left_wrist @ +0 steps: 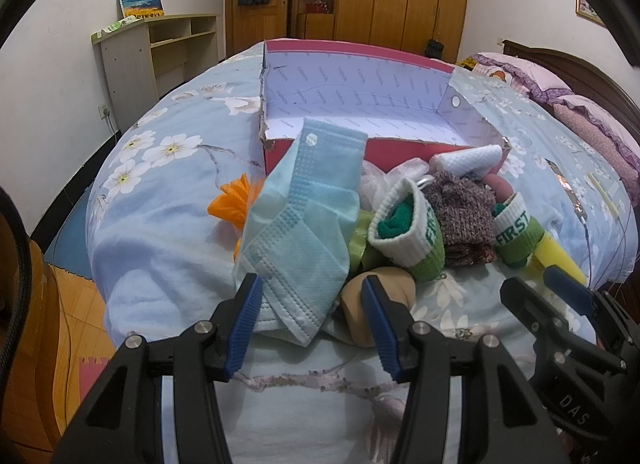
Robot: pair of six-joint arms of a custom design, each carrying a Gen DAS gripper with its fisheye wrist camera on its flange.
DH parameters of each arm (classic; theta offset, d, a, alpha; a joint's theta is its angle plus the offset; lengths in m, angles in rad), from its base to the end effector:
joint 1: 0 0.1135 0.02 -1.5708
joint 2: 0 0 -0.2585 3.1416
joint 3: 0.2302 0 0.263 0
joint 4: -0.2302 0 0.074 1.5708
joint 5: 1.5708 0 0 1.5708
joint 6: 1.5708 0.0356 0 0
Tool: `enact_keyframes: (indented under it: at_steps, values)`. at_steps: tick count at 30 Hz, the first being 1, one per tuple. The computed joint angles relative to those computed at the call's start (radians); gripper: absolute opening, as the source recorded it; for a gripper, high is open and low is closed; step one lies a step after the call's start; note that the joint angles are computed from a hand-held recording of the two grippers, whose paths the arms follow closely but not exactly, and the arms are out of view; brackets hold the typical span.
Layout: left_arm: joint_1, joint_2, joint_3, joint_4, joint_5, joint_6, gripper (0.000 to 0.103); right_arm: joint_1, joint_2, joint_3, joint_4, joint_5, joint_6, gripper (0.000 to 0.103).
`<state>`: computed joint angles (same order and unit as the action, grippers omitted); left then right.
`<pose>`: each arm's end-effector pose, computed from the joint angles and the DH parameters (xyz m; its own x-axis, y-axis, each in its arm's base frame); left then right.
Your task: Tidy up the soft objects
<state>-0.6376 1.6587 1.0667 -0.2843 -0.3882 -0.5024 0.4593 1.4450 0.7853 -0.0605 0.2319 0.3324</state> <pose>0.2950 -0.2018 0.1957 -0.7127 -0.0267 -0.7010 0.0150 0.9985 -0.0533 0.2800 0.1294 0.1888 -0.6491 0.0333 -0.7600 -0.0685 0.9924 0.1020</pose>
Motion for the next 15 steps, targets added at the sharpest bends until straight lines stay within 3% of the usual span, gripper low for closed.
enact_keyframes:
  at_steps: [15]
  values:
    - [0.012,-0.006,0.003,-0.005,0.032,0.016,0.054,-0.006,-0.004,0.001,-0.006,-0.013,-0.004,0.067]
